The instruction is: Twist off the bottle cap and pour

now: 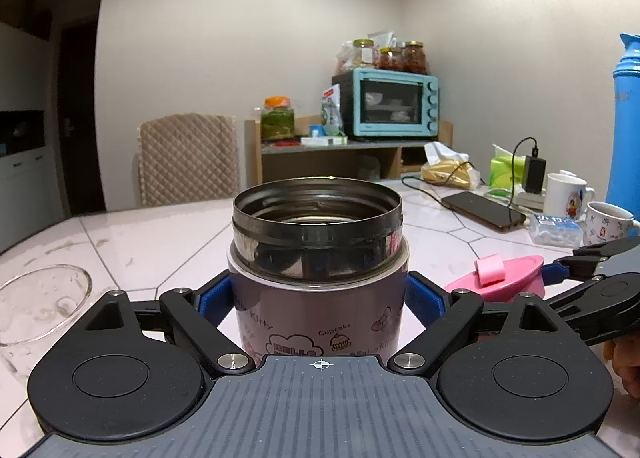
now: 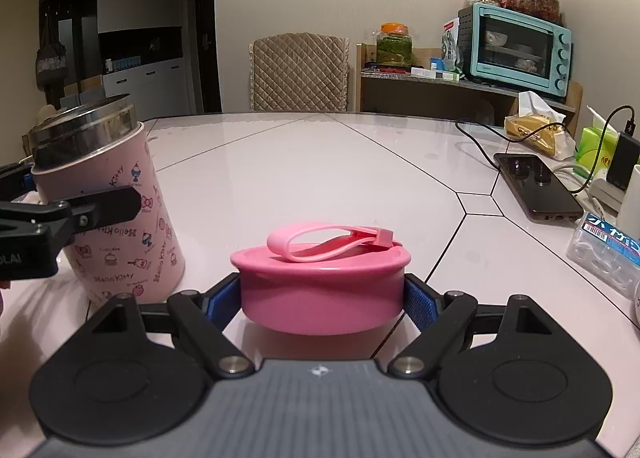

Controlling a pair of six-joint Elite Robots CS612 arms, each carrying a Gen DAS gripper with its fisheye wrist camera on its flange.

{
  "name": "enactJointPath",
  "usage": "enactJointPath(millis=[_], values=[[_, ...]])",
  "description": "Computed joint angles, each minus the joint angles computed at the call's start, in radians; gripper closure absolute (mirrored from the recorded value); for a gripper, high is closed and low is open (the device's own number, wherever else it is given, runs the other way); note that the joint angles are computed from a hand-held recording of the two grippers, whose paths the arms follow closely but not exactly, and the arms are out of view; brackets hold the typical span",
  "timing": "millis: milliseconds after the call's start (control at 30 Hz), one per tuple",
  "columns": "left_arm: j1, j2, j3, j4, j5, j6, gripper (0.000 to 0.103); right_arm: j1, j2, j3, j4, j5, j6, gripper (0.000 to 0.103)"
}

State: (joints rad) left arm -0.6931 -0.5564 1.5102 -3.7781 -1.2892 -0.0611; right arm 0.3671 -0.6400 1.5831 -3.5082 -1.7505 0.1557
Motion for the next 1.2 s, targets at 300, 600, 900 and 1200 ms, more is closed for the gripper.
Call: enactJointPath(millis=[300,600,900,1200], values=[[0.006,-0.004,0.005,0.008,-0.009,0.006,0.01,-0.002,-0.003,-0.003,0.027,0.008,-0.001,0.018],[0.007,-0.009,0.016,0.019,-0.021,0.005,0.007,-0.002,-0.005,-0.003,0.048,0.005,-0.009,0.018],[0.011,-0.017,0.034,0.024,-0.038,0.01,0.006,-0.003,-0.006,-0.004,0.061,0.005,-0.016,0.018],[0.011,-0.024,0.048,0.03,-0.051,0.021,0.004,-0.002,-0.006,-0.004,0.064,0.002,-0.023,0.017]])
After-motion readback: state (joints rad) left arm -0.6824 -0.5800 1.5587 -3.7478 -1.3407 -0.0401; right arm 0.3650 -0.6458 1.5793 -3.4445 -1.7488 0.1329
